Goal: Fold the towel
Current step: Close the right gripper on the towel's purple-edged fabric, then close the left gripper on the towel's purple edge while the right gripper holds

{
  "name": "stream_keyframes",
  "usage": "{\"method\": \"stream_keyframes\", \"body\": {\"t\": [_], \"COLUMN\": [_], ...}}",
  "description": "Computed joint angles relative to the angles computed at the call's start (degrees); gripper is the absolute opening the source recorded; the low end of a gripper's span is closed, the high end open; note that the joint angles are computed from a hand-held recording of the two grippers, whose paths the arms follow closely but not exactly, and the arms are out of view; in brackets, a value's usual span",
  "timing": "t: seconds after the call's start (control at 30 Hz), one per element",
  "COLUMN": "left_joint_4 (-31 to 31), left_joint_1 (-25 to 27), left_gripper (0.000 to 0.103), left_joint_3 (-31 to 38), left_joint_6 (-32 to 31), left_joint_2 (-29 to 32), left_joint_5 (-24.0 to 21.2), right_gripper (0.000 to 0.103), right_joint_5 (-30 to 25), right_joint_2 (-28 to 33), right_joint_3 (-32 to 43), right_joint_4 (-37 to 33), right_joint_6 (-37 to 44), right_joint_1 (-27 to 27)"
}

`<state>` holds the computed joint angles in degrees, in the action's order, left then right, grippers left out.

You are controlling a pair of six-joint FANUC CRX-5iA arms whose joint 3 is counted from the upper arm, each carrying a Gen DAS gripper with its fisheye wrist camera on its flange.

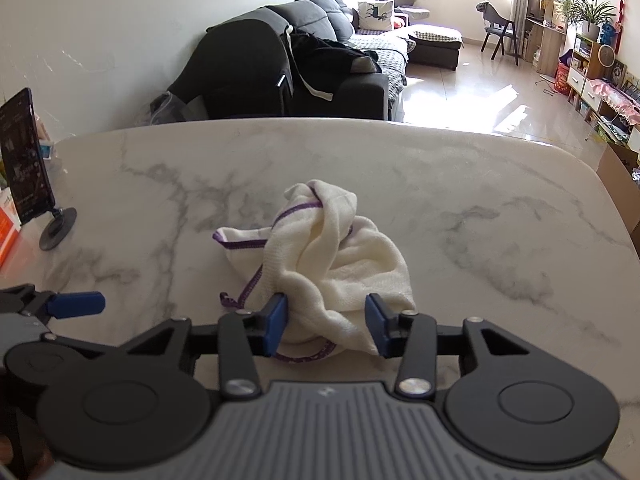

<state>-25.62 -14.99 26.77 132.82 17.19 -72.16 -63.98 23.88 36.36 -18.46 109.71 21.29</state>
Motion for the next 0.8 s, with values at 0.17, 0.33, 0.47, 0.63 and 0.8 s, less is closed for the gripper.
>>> {"method": "stream_keyframes", "body": {"t": [0.17, 0.33, 0.47, 0.63, 0.8], "left_joint_4": [0.09, 0.53, 0.45, 0.51, -1.94], "left_joint_1": [0.27, 0.66, 0.68, 1.05, 0.39], "left_gripper": [0.102, 0.102, 0.102, 0.102, 0.101], "left_joint_3": [-0.21, -0.26, -0.49, -1.74, -1.26], "left_joint_6": [-0.04, -0.13, -0.15, -0.10, -1.42], "left_joint_2": [-0.14, -0.13, -0.31, -1.11, -0.80], "left_joint_5": [0.30, 0.80, 1.53, 4.43, 5.79], "right_gripper": [0.017, 0.011, 0.009, 0.009, 0.009], "right_joint_5": [-1.66, -1.15, -0.42, -1.09, -0.48], "right_joint_2": [0.49, -0.03, -0.51, -0.36, -0.43], "right_joint_3": [1.06, 0.60, 0.43, 1.85, 2.16], "right_joint_4": [-1.19, -1.91, -2.83, -5.00, -4.81], "right_joint_6": [-0.27, 0.06, 0.01, -0.36, -0.74], "right_joint_1": [-0.52, -0.87, -1.41, -2.68, -2.91]}}
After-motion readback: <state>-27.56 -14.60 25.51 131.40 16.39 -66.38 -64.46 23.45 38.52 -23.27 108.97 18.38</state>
